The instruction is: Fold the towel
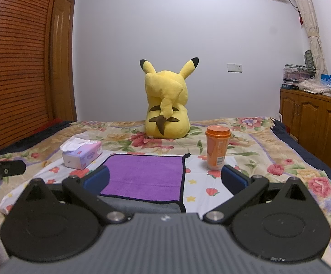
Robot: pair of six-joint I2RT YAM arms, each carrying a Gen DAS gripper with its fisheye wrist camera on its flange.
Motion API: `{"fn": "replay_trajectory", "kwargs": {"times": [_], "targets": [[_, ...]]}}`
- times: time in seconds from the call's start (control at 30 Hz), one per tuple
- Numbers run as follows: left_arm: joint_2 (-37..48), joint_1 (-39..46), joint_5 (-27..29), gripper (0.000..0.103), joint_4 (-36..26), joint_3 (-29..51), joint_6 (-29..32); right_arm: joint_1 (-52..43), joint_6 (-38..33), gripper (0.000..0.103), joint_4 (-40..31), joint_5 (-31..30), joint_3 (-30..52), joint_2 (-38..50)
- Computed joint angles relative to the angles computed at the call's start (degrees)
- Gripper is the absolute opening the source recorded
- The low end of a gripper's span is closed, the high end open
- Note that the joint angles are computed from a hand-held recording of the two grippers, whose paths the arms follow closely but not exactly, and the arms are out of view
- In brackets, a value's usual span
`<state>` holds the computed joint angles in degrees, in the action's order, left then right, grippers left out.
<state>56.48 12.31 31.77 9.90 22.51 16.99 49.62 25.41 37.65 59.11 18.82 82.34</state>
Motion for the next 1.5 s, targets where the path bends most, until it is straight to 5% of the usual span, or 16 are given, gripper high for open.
{"fn": "replay_trajectory", "kwargs": {"times": [0.17, 0.8, 1.5], "targets": [[1.6, -0.6, -0.9, 0.103, 0.9, -0.3, 0.5, 1.3, 1.8, 0.103, -4.5, 1.1, 0.8, -1.9], [8.6, -6.1, -4.7, 0.103, -0.6, 3.1, 4.7, -4.1, 1.6, 0.103, -4.1, -5.1, 3.0, 2.1], [22.9, -7.3, -4.0, 0.096, -1.3, 12.7, 5.8, -13.8, -2.4, 0.103, -3.5, -16.6, 8.5, 9.9]]}}
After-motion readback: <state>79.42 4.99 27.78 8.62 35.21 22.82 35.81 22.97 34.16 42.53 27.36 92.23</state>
